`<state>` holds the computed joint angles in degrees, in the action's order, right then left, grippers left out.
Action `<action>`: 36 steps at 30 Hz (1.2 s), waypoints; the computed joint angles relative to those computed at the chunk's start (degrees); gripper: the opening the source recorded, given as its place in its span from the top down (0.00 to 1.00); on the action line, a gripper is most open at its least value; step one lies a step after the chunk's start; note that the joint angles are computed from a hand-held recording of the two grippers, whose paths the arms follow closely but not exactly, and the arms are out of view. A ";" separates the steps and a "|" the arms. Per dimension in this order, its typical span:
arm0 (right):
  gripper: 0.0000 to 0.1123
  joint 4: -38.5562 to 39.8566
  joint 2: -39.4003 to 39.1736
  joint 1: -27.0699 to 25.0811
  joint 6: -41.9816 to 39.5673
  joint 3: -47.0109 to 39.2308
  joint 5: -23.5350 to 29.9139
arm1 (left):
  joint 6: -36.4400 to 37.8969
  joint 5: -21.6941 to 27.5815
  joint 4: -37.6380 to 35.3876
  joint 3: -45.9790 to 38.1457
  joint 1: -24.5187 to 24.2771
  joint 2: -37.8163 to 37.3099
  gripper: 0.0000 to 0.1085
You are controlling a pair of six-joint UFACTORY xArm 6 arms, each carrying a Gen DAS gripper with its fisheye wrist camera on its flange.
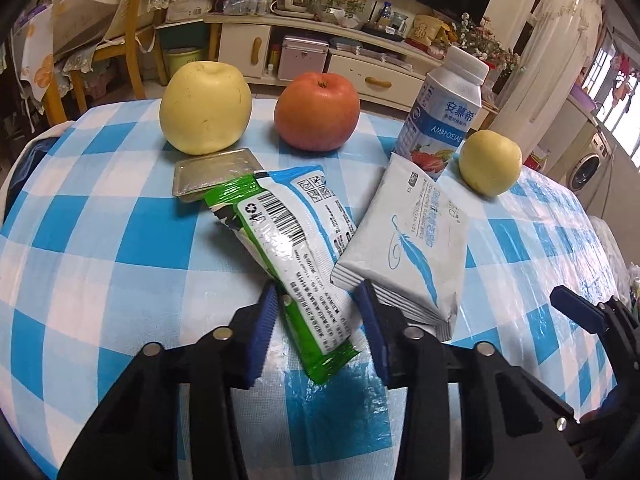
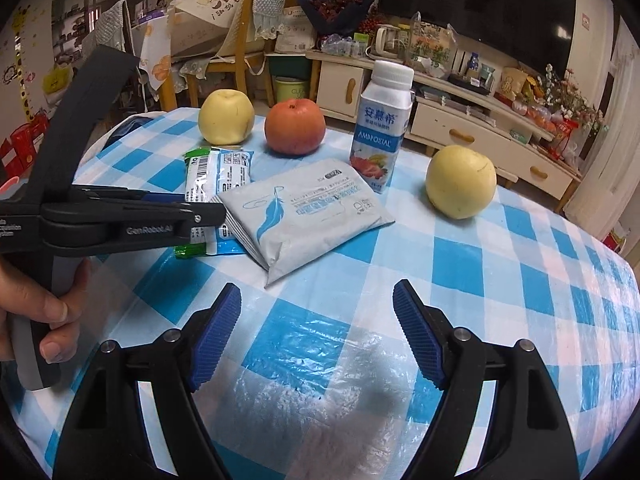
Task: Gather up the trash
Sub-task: 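Grasp the green-white snack bag with the left tool while the right tool grasps the white wipes pack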
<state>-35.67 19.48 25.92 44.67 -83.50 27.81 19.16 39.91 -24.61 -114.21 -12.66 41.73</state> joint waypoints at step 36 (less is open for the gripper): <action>0.18 13.94 10.08 -2.12 -8.84 -11.21 1.41 | -3.72 -3.99 3.15 11.75 0.56 -7.43 0.42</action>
<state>-21.73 29.55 23.80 35.83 -94.71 29.22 15.44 35.92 -21.45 -102.46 -12.09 34.30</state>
